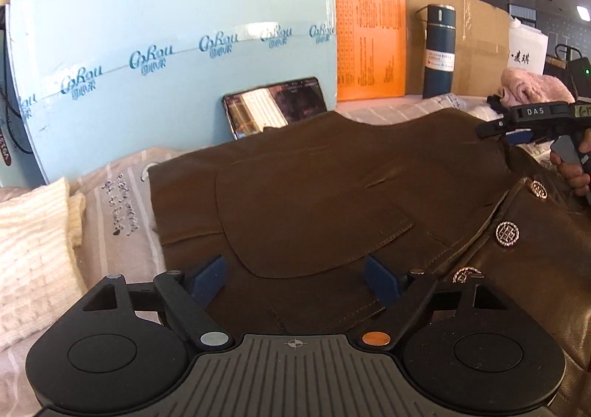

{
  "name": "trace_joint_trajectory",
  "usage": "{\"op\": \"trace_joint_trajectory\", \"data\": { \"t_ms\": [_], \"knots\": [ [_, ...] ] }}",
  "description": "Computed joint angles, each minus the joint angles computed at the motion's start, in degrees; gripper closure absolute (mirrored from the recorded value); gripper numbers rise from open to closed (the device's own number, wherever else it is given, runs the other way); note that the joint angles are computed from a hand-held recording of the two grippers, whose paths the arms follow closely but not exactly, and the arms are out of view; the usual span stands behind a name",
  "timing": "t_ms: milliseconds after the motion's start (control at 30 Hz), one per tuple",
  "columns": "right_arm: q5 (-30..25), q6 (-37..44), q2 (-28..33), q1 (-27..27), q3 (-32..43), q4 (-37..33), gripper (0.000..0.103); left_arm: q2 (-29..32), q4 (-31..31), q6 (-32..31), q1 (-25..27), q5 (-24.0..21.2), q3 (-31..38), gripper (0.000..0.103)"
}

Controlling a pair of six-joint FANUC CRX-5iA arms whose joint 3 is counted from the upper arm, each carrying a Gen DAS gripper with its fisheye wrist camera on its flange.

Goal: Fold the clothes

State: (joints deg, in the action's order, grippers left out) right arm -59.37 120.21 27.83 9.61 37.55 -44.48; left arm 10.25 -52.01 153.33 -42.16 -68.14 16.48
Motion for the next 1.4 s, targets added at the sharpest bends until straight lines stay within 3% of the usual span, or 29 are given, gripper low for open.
{"op": "trace_joint_trajectory", "data": {
  "t_ms": [100,200,300,400,533,800,900,1067,1200,1400],
  "knots": [
    [1.04,2.56,-1.41,-2.92,-1.62,-6.55,0.013,-2.55,-7.74,5.32,-4.78,-0.27,-2.18,0.018],
    [3.15,14.99,-5.45,-7.58,-6.78,-19.5,0.012,-5.23,-14.03,8.33,-10.3,-0.89,-4.87,0.011],
    [3.47,32.23,-10.79,-11.45,-13.49,-30.36,0.001,-5.55,-14.66,5.1,-14.68,-4.55,-4.44,0.009],
    [-4.13,46.92,-14.1,-15.44,-17.86,-36.54,0.0,-4.11,-15.82,0.55,-18.98,-8.55,-2.97,0.008],
    [-13.98,56.24,-16.92,-19.0,-20.73,-35.55,0.0,-2.78,-16.83,-4.47,-23.0,-9.72,-1.8,0.005],
    [-20.77,62.65,-21.38,-23.53,-24.87,-25.6,0.0,-2.35,-10.16,-14.39,-25.97,-6.87,-1.01,0.005],
    [-22.26,67.15,-22.93,-24.92,-26.56,-22.51,0.0,0.21,-7.8,-19.22,-25.69,-8.99,1.44,0.004],
    [-18.53,73.73,-25.87,-22.79,-29.72,-16.66,0.0,6.08,-7.25,-25.35,-25.53,-16.69,7.2,0.004],
    [-14.72,76.64,-27.01,-19.46,-31.39,-13.21,0.0,7.44,-7.89,-26.24,-25.49,-18.21,8.22,0.004],
    [-13.99,78.85,-26.97,-16.85,-32.15,-14.95,0.0,8.84,-13.07,-27.58,-26.77,-19.32,8.01,0.003]
  ]
}}
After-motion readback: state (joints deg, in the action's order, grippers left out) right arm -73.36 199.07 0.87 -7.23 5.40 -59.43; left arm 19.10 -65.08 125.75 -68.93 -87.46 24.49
